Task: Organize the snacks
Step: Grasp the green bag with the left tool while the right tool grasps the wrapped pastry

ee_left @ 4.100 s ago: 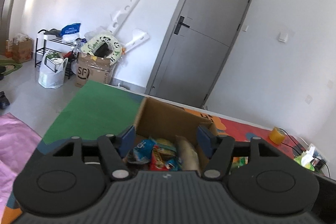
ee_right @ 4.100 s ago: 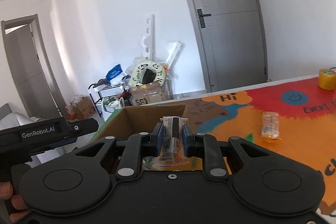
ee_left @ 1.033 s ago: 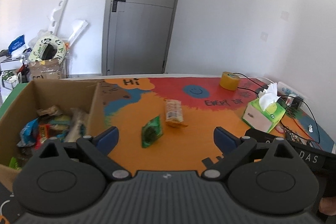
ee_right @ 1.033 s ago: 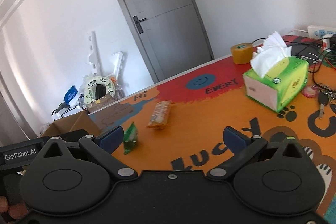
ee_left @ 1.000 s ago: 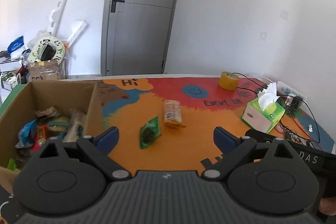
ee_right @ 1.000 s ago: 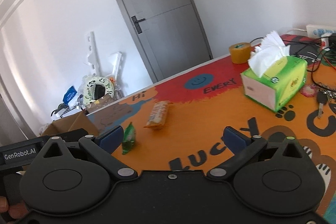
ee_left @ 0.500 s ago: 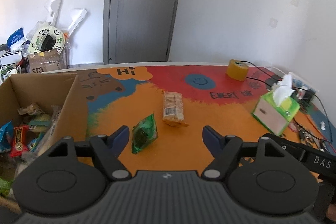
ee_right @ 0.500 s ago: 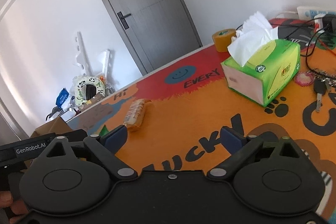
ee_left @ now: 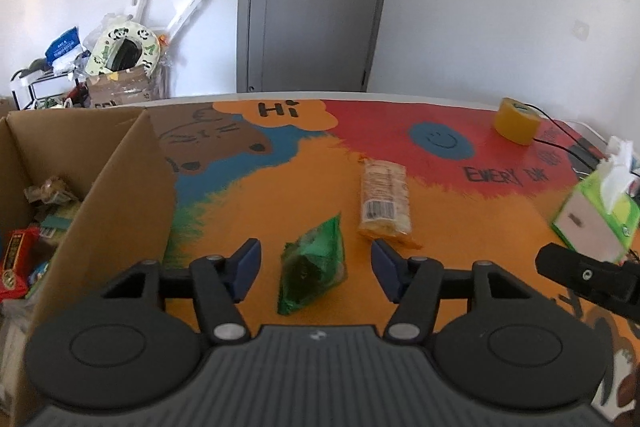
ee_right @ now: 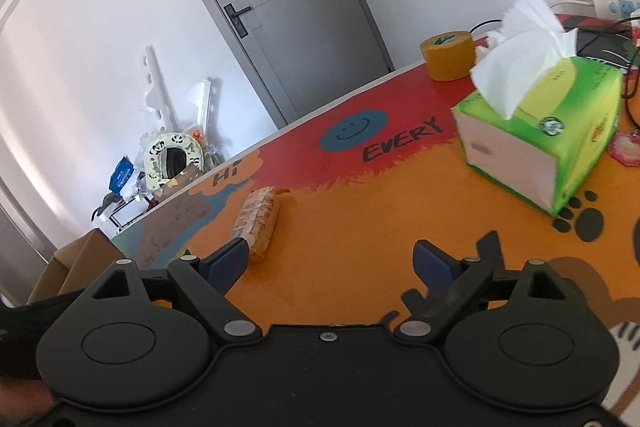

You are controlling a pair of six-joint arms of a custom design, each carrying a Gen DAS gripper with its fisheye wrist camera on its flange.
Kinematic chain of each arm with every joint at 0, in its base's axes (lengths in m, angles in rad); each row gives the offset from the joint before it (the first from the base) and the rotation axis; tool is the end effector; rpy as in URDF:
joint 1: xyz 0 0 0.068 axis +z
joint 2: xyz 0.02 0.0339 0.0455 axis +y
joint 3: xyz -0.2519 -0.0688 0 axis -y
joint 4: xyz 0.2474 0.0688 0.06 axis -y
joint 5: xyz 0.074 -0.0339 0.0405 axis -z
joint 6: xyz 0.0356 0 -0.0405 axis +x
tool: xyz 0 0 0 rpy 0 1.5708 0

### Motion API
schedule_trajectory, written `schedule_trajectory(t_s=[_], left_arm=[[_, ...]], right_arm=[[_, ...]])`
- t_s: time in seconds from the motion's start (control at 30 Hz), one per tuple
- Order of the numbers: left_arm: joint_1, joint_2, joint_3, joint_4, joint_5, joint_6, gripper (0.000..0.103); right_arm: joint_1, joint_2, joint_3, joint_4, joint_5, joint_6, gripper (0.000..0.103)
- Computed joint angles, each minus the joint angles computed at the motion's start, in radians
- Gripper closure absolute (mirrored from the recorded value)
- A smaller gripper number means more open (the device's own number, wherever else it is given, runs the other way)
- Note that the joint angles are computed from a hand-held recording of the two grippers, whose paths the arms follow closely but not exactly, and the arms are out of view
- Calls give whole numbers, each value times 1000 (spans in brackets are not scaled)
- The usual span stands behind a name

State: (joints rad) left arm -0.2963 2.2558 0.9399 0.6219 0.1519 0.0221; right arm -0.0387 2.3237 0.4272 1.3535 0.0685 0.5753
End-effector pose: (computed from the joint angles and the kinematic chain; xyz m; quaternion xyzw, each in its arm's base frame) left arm 0.3655 -0.1172 0.0145 0.1749 0.8863 -0.1259 0.4099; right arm 0.2634 -0.0126 -0.0129 0.2791 0.8245 0.1015 0.4816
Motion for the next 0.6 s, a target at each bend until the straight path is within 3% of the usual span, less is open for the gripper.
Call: schedule_trajectory(t_s=[0.07,0.13,0.17,0.3,0.6], left_arm=[[-10,27,30,-10,-34,-7,46],[-9,49,58,-29,-34,-26,57],[-10,56,67,-35,-37,-33,68],[-2,43,32,30,-38,-65,81],[23,-9,20,38,-8,-73,84]], right_arm=[[8,-8,15,-22,-1,-5,13],[16,-19,35,-52,-2,-12,13],[18,-26,49,-75,-5,-16,13],[29,-51,98,-147,-17,-31,13],[56,-65,206,-267,-26,-54,15]])
